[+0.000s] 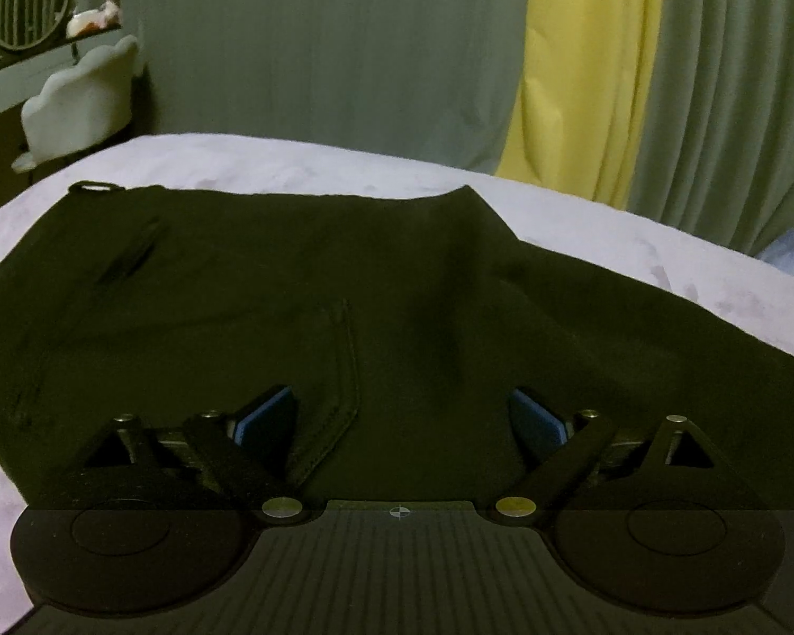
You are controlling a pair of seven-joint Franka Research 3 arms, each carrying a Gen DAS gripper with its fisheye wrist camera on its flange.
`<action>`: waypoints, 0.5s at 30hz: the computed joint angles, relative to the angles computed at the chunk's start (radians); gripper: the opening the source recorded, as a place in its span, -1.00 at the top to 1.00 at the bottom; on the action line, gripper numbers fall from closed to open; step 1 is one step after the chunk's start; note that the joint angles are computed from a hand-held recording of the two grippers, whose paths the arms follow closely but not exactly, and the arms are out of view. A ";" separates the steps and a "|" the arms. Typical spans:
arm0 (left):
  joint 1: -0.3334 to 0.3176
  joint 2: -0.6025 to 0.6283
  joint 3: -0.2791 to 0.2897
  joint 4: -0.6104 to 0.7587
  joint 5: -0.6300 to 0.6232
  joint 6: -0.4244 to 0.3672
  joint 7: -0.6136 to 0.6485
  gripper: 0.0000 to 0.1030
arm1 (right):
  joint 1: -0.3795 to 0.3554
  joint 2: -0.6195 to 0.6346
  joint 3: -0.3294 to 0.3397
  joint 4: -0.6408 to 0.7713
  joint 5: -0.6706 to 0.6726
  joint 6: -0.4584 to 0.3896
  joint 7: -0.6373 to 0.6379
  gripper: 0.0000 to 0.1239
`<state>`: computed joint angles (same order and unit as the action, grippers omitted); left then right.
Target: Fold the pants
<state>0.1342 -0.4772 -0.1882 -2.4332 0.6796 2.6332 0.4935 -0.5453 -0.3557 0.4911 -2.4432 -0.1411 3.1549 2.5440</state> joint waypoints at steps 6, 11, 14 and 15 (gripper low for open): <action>0.001 0.015 -0.014 0.014 0.022 -0.029 -0.006 -0.87 | 0.515 0.156 -0.457 0.140 0.537 -0.101 -0.511 -0.30; -0.008 0.016 -0.013 0.017 0.035 -0.044 -0.014 -0.88 | 0.646 0.150 -0.581 0.179 0.511 -0.177 -0.611 0.31; -0.013 0.016 -0.008 0.017 0.036 -0.045 -0.015 -0.88 | 0.791 0.112 -0.675 0.162 0.750 -0.114 -0.862 0.38; -0.013 0.016 -0.008 0.017 0.037 -0.045 -0.016 -0.88 | 0.878 0.095 -0.737 0.163 0.881 -0.087 -0.993 0.38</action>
<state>0.1207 -0.4613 -0.1959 -2.4160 0.7166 2.5878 0.4780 0.3329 -0.2611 -0.2456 -2.2800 0.7403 3.0681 1.5513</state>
